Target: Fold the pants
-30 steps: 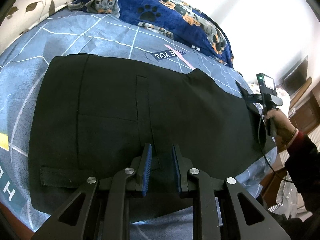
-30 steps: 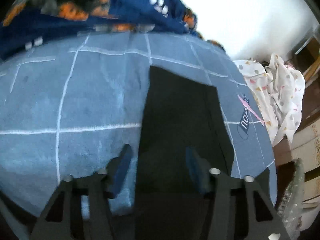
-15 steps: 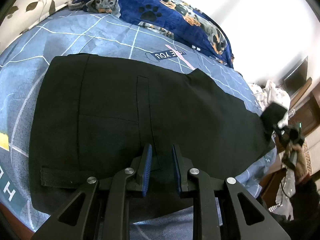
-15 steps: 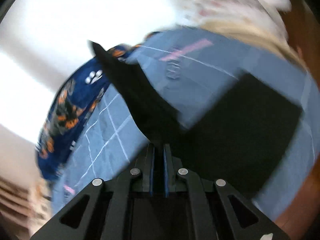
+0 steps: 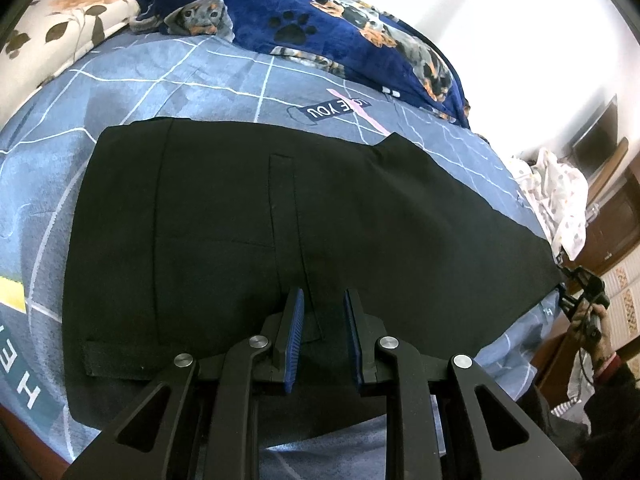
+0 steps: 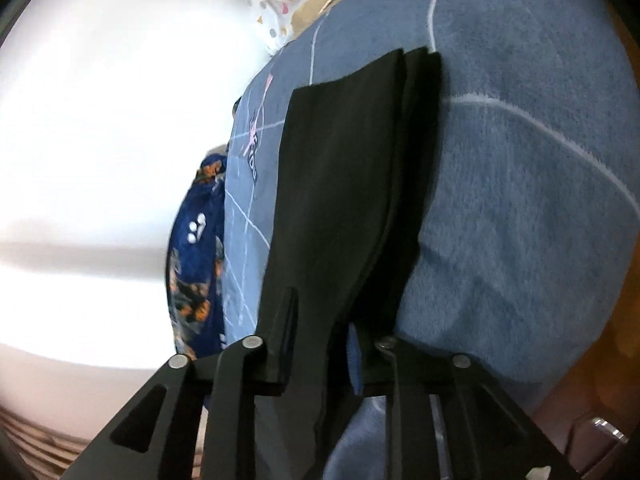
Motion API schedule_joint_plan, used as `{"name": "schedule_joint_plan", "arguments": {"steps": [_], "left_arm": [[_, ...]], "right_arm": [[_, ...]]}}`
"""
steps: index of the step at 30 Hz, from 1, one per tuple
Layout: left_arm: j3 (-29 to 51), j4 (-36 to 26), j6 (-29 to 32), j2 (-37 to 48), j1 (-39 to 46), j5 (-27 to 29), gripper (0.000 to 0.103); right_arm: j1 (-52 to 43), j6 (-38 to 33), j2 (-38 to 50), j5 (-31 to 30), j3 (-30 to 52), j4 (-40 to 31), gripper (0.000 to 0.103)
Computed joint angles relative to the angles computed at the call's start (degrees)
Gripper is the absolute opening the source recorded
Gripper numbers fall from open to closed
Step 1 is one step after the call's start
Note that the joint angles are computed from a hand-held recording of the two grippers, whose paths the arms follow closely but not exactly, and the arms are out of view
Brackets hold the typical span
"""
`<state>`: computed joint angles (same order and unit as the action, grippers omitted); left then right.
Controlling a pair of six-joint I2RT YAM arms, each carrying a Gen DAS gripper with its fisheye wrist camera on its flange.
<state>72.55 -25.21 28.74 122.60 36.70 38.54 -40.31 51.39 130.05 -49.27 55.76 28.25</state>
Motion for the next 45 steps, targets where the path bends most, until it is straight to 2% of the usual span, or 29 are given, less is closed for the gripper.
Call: {"name": "schedule_joint_plan", "arguments": {"steps": [2, 3, 4, 9, 11, 13, 16, 18, 21, 27, 30, 32, 33, 34, 35, 38, 41, 45], "left_arm": [[0.0, 0.0, 0.1, 0.0, 0.0, 0.0, 0.022], [0.0, 0.0, 0.4, 0.0, -0.1, 0.0, 0.022], [0.1, 0.0, 0.6, 0.0, -0.1, -0.1, 0.022], [1.0, -0.9, 1.7, 0.7, 0.0, 0.2, 0.022], [1.3, -1.2, 1.6, 1.0, 0.2, 0.6, 0.022], [1.3, -1.0, 1.7, 1.0, 0.2, 0.6, 0.022], [0.5, 0.1, 1.8, 0.4, -0.2, -0.3, 0.022], [0.3, 0.2, 2.2, 0.2, -0.3, -0.8, 0.022], [0.4, 0.2, 1.9, 0.2, -0.3, -0.9, 0.022], [-0.8, 1.4, 1.5, -0.4, -0.6, -1.3, 0.022], [-1.2, 2.0, 1.4, -0.7, -0.9, -1.7, 0.022], [-1.4, 2.2, 1.2, -0.8, -0.9, -1.8, 0.022], [-1.4, 2.2, 1.2, -0.9, -0.9, -1.8, 0.022], [-1.4, 2.2, 1.1, -0.8, -0.9, -1.8, 0.022], [-1.3, 2.2, 1.2, -0.8, -0.9, -1.8, 0.022], [-1.4, 2.2, 1.3, -0.8, -0.9, -1.8, 0.022], [-1.2, 2.0, 0.9, -0.7, -0.8, -1.7, 0.022], [-0.6, 1.8, -0.1, -0.4, -0.8, -1.8, 0.022]], "right_arm": [[0.2, -0.5, -0.9, 1.3, -0.2, -0.7, 0.022], [0.4, -2.6, -1.3, 2.7, 0.4, -2.8, 0.009], [0.8, -6.1, -2.1, 4.8, 2.1, -8.5, 0.004], [0.5, -14.4, -4.1, 7.1, 5.3, -18.4, 0.003], [-0.9, -14.5, -3.2, 6.3, 5.1, -18.6, 0.003], [-3.2, -12.4, 0.3, 0.4, 5.1, -14.7, 0.001], [-3.2, -12.6, 0.5, -0.4, 5.1, -13.5, 0.002], [-4.3, -8.5, 1.6, -2.7, 4.4, -9.4, 0.008], [-5.9, -6.2, 1.8, -3.0, 4.2, -7.0, 0.008], [-8.3, -14.3, 1.6, -2.8, 8.5, -17.0, 0.006], [-9.0, -12.8, 2.6, -5.1, 9.5, -16.3, 0.011], [-10.2, -7.4, 1.6, -4.4, 5.7, -8.2, 0.022], [-11.0, -6.2, 0.7, -3.3, 4.0, -5.2, 0.040], [-11.8, -5.7, 0.0, -2.8, 3.0, -3.7, 0.053], [-12.6, -5.6, -0.5, -2.7, 2.5, -3.0, 0.053], [-14.0, -10.7, -1.2, -1.9, 5.2, -10.5, 0.053], [-14.1, -13.2, -1.2, -1.1, 7.3, -13.6, 0.053], [-12.0, -13.6, 0.5, -0.8, 10.1, -14.6, 0.052]]}}
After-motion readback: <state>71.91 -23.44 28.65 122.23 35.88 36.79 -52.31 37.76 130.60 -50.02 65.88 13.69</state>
